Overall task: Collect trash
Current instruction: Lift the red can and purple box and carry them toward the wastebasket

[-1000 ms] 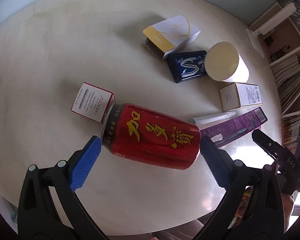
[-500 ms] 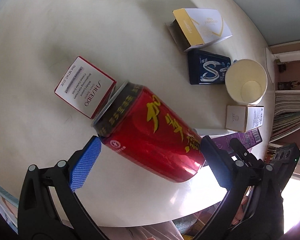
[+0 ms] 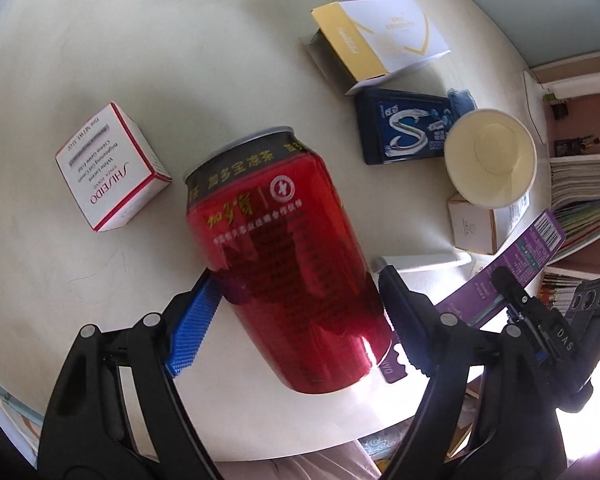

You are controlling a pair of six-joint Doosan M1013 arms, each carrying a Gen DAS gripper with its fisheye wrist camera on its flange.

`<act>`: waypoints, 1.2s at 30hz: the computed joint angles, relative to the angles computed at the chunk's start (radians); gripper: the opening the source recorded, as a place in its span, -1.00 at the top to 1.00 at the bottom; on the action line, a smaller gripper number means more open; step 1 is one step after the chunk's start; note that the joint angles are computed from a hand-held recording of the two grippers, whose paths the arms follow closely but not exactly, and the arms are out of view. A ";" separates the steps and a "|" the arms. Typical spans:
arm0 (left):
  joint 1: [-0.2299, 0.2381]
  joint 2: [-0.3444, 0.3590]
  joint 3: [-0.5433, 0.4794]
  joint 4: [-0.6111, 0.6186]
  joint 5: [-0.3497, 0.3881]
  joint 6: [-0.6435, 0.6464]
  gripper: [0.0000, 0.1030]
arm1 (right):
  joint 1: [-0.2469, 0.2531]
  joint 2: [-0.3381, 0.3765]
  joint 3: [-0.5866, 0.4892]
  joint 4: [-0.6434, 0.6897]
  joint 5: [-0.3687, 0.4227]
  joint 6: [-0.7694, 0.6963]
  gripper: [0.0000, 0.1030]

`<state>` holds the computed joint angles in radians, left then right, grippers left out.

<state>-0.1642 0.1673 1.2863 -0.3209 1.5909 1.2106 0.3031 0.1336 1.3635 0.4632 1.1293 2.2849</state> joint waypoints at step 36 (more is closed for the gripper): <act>-0.220 -0.136 0.019 0.024 -0.014 0.802 -0.48 | 0.472 -0.401 0.179 -0.918 0.358 1.203 0.74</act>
<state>-0.3839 0.0317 1.3049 -0.2965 1.5772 2.0125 0.7752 -0.2671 1.5430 -0.4549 1.4869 3.4884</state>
